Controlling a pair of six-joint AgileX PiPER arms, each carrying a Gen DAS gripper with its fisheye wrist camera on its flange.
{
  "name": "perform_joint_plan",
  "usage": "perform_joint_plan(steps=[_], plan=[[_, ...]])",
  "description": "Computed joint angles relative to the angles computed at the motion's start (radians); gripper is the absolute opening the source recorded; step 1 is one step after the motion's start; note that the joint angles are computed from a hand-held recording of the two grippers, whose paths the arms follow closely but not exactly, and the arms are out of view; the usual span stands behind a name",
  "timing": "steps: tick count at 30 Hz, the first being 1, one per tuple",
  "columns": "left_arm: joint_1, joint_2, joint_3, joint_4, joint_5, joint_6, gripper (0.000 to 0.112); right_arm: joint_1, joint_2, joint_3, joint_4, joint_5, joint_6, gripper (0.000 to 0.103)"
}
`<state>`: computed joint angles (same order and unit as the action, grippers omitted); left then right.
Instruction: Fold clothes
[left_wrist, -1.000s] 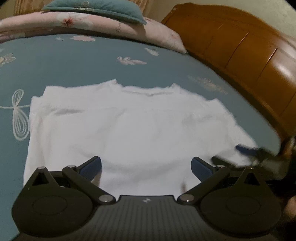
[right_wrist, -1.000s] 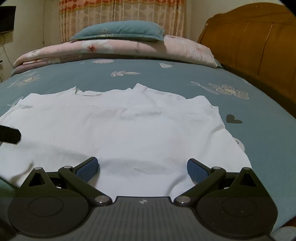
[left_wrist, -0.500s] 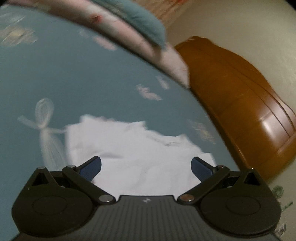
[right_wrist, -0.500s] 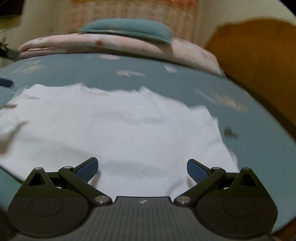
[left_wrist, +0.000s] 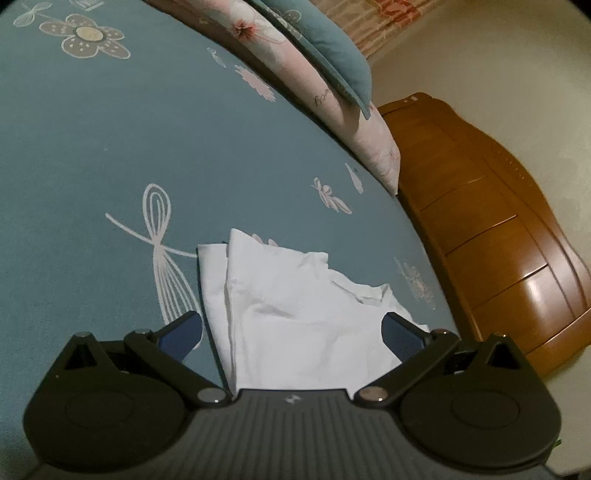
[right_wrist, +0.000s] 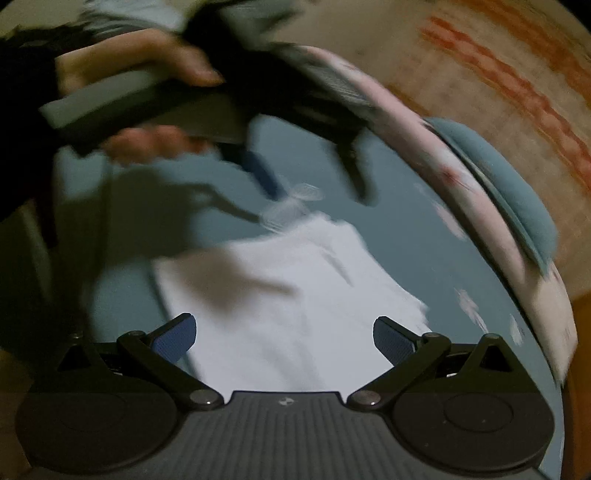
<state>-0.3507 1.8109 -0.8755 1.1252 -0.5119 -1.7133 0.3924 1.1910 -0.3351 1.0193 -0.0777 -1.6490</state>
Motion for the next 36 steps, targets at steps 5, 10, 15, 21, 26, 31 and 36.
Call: perform_joint_plan(steps=[5, 10, 15, 21, 26, 31, 36], plan=[[0.007, -0.005, 0.006, -0.005, 0.003, -0.006, 0.102, 0.264, 0.165, -0.023, 0.206, -0.253, -0.137, 0.103], [0.014, -0.001, 0.007, 0.009, -0.017, -0.010, 0.102, 0.389, 0.244, -0.037, 0.255, -0.413, -0.142, 0.103], [0.022, -0.004, 0.011, 0.025, -0.037, -0.017, 0.102, 0.435, 0.307, -0.076, 0.259, -0.489, -0.151, 0.103], [0.033, -0.007, 0.018, 0.025, -0.048, -0.029, 0.102, 0.533, 0.334, -0.042, 0.304, -0.627, -0.182, 0.103], [0.030, 0.000, 0.010, 0.038, -0.061, -0.037, 0.102, 0.596, 0.414, -0.057, 0.259, -0.732, -0.130, 0.103], [0.034, 0.002, 0.009, 0.061, -0.063, -0.061, 0.102, 0.631, 0.437, -0.041, 0.236, -0.777, -0.113, 0.088], [0.027, 0.016, -0.005, 0.079, -0.062, -0.085, 0.102, 0.630, 0.352, -0.024, 0.307, -0.670, -0.171, 0.036]])
